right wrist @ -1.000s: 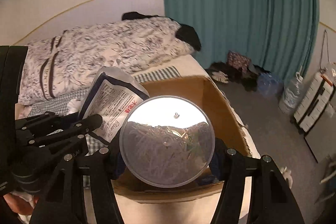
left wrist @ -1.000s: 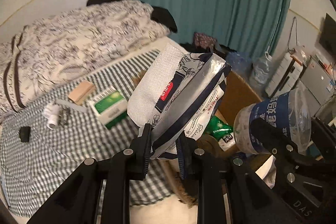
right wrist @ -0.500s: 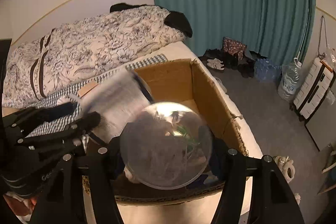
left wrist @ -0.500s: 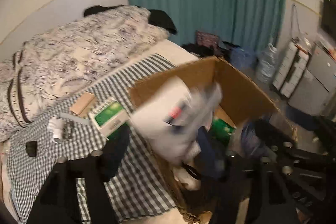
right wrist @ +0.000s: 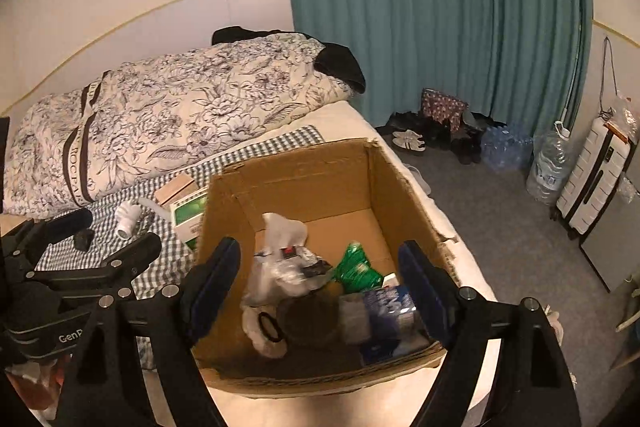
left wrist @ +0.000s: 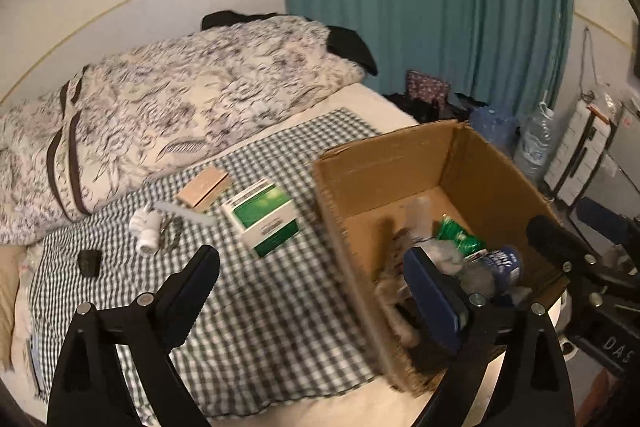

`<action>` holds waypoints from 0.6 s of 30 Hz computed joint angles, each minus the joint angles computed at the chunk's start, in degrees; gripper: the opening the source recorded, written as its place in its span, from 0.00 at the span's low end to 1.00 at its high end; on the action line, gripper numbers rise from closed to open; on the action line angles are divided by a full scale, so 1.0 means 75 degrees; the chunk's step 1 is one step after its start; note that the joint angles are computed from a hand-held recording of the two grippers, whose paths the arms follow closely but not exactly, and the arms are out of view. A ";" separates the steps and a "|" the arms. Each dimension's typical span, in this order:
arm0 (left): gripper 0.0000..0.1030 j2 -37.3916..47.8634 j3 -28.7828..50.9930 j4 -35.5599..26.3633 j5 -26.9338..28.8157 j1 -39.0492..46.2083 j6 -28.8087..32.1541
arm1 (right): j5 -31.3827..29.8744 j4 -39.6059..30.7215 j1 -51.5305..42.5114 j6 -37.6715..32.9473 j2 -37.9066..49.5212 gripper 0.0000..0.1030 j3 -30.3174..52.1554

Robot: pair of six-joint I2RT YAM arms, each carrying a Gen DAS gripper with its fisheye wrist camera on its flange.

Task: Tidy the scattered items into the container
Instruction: 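Move both tools back over the remaining items on the bed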

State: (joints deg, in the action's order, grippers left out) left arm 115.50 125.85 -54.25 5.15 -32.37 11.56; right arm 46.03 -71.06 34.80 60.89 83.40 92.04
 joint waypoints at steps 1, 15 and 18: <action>0.93 -0.0074 -0.0102 0.0032 0.0037 0.0111 0.0018 | 0.0036 -0.0053 0.0064 0.0055 0.0112 0.79 0.0114; 0.97 -0.1072 -0.1492 0.0548 0.0703 0.2270 0.0263 | 0.0177 -0.0343 0.1026 0.0453 0.2144 0.97 0.2376; 0.98 -0.1187 -0.1807 0.0765 0.0903 0.2903 0.0417 | 0.0169 -0.0197 0.1274 0.0286 0.2571 0.98 0.2804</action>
State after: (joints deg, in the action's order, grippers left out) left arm 106.60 112.30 -48.51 11.92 -10.61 14.69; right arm 47.30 -72.54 44.36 63.03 102.68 113.07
